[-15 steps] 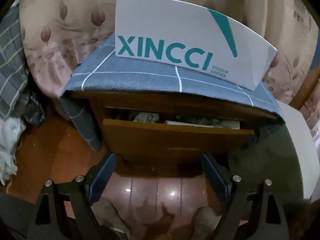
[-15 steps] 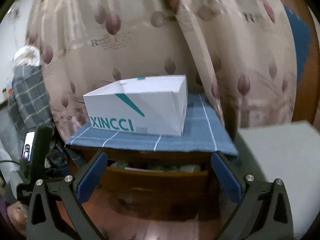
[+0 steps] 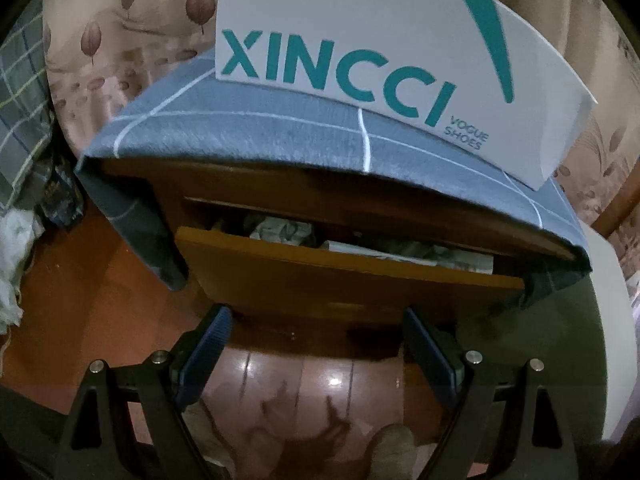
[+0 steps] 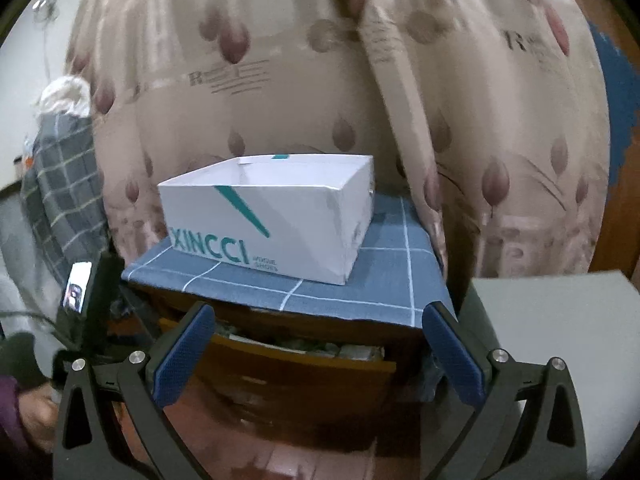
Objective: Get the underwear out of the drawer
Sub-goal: 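Hook the left gripper on the drawer front and pull it open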
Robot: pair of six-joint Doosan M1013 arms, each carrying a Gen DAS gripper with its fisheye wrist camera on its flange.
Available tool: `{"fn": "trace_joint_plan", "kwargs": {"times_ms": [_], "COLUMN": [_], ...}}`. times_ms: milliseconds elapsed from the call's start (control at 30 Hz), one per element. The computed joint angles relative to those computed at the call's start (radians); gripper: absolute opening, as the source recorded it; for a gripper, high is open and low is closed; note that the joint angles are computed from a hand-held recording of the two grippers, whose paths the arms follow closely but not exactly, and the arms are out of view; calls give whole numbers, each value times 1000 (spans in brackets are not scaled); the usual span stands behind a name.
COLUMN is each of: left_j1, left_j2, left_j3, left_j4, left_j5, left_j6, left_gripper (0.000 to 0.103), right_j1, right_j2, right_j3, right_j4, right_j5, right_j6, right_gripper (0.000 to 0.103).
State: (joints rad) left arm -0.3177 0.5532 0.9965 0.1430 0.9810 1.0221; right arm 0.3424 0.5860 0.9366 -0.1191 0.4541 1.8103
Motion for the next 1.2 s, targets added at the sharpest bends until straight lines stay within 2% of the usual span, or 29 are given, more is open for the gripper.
{"fn": "trace_joint_plan", "kwargs": {"times_ms": [133,233,400,600,767,967,1100,1200], "left_j1": [9,18,29,45,46,58,61,62], "left_j2": [20,24,32,42,52,45,42,53], "left_j3": [-19,-9,4,22,17,35,52,43], "left_j4": [-43,-83,-135,-207,-198,-232,-225,-224], "left_j5": [10,-33,-71,-136,-144,-197,-227,-222], "left_j6": [-40,-71,-102,-157,-173,-204,-268,-308], "left_gripper": [89,89,89,89,89,89,89,89], "right_j1": [-10,-14,-12,-17,-18,-17,-19,-19], "right_j2": [-4,-3,-9,-10,-13,-14,-12,-10], "right_j3": [13,5,23,24,31,32,27,22], "right_j4": [29,71,79,119,149,175,205,220], "right_j5": [-15,8,-44,-39,-54,-49,-37,-29], "right_j6": [10,-12,-27,-54,-64,-95,-117,-134], "right_gripper": [103,103,103,103,103,103,103,103]}}
